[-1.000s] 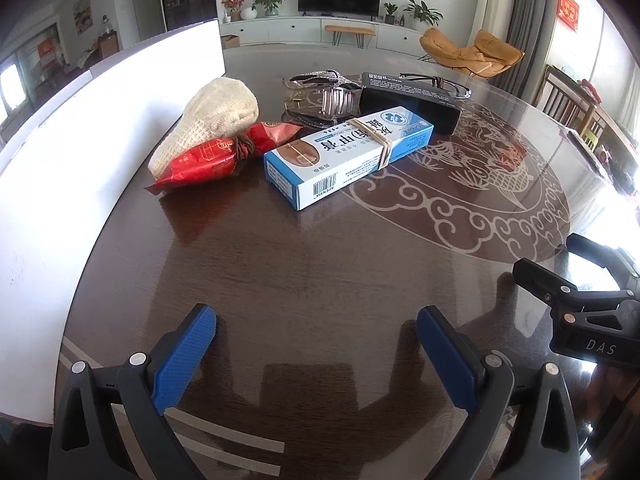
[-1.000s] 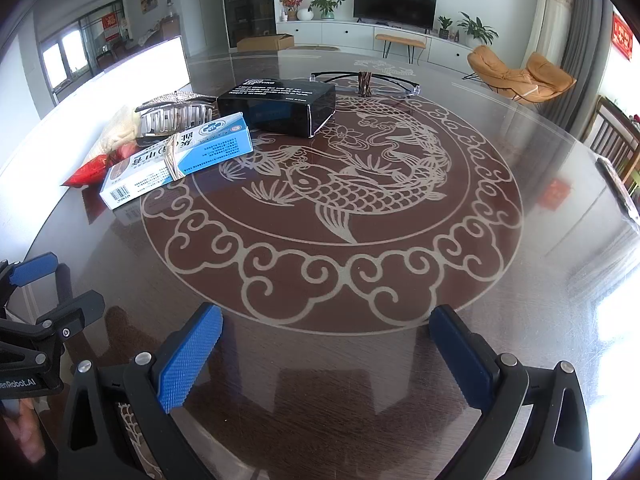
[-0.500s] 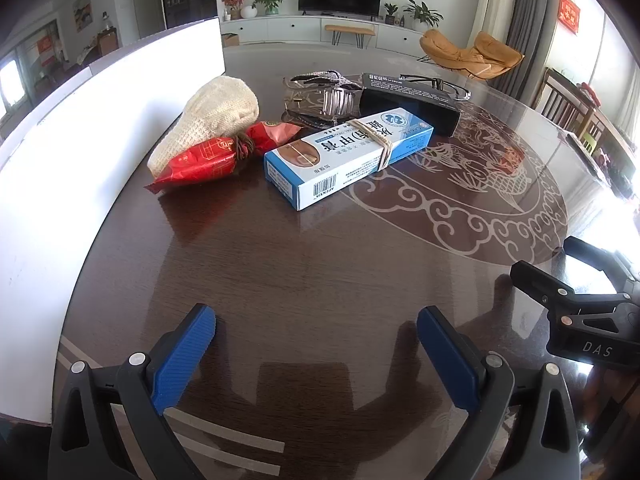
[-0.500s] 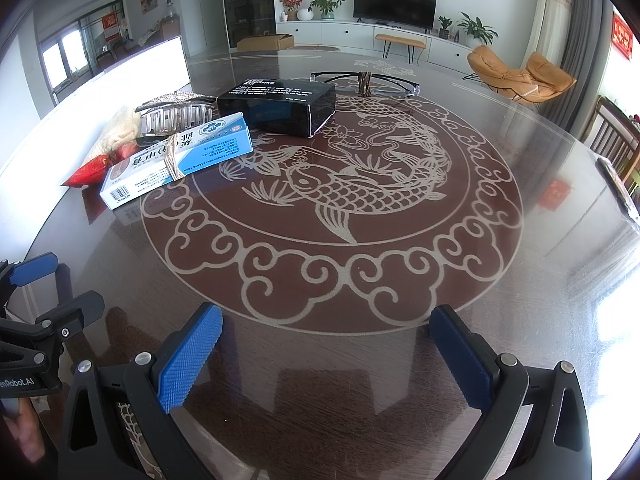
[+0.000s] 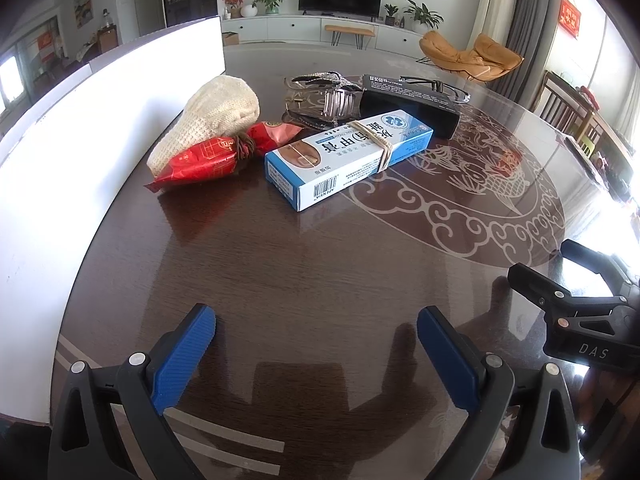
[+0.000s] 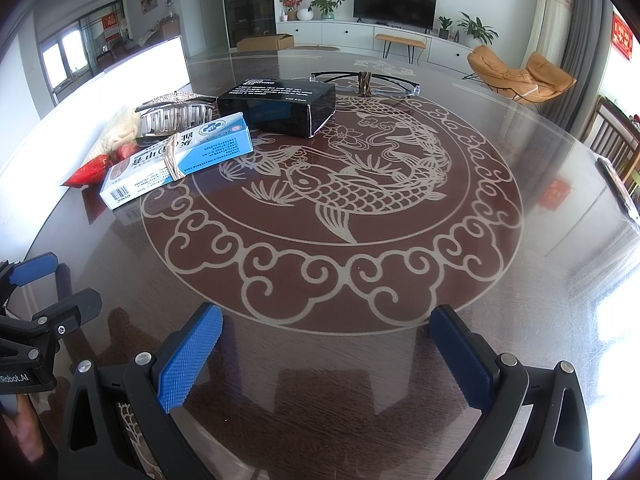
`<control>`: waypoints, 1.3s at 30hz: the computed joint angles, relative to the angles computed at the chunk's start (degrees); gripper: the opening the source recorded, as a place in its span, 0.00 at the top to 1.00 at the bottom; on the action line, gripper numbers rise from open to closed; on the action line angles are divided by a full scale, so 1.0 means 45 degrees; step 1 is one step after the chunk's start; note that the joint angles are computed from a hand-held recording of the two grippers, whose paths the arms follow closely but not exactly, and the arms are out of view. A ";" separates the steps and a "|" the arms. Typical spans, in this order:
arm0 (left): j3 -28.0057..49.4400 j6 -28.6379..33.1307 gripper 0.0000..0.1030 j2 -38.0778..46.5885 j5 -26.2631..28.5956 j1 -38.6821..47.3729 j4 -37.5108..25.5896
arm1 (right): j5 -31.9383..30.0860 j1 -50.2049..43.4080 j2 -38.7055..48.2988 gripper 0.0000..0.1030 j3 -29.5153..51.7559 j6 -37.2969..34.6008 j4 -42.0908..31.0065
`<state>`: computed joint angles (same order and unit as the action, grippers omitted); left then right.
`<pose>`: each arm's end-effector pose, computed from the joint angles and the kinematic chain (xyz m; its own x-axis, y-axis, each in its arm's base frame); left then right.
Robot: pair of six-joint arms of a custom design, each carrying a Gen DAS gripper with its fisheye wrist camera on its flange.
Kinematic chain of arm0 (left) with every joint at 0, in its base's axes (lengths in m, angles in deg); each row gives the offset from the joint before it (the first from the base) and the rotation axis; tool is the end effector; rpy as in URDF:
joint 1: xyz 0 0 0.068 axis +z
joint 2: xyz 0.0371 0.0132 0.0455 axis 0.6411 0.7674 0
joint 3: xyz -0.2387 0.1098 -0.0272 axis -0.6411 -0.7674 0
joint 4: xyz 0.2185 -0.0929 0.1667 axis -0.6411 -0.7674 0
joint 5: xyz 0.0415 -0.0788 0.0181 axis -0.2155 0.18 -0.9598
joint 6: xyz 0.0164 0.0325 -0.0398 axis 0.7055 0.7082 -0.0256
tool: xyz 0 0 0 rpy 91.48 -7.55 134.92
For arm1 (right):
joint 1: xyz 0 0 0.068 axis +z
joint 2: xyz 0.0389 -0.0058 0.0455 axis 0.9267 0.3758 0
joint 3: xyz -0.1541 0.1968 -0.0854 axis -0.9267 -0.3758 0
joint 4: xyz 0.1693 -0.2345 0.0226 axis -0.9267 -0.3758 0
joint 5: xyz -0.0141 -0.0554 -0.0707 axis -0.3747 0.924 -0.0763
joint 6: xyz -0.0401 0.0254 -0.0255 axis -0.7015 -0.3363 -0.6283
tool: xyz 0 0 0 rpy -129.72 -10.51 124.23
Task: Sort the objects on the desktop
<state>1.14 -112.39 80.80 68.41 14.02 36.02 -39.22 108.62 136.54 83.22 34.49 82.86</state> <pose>0.1948 -0.0832 0.0722 -0.8176 -0.1542 -0.5547 -0.1525 0.9871 -0.0497 0.2947 0.2438 0.0386 -0.7527 -0.3064 -0.5826 -0.3668 0.9302 -0.0153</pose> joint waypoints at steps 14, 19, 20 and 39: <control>0.0082 -0.0006 0.00 0.0068 -0.0160 -0.0124 -0.0136 | 0.0005 0.0005 0.0001 0.00 0.0001 0.0004 0.0000; 0.0182 -0.0031 0.00 0.0261 -0.0283 -0.0232 -0.0134 | -0.0002 -0.0002 0.0020 0.00 0.0012 -0.0001 0.0008; 0.0196 -0.0017 0.00 0.0316 -0.0289 -0.0229 -0.0098 | -0.0002 -0.0002 0.0020 0.00 0.0012 -0.0001 0.0008; 0.0489 -0.0014 0.00 0.1057 -0.0537 -0.0381 0.0146 | -0.0006 -0.0007 0.0026 0.00 0.0026 -0.0005 0.0003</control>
<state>3.34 -112.46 85.55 65.99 12.30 36.68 -39.25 108.59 136.66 83.34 34.47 82.87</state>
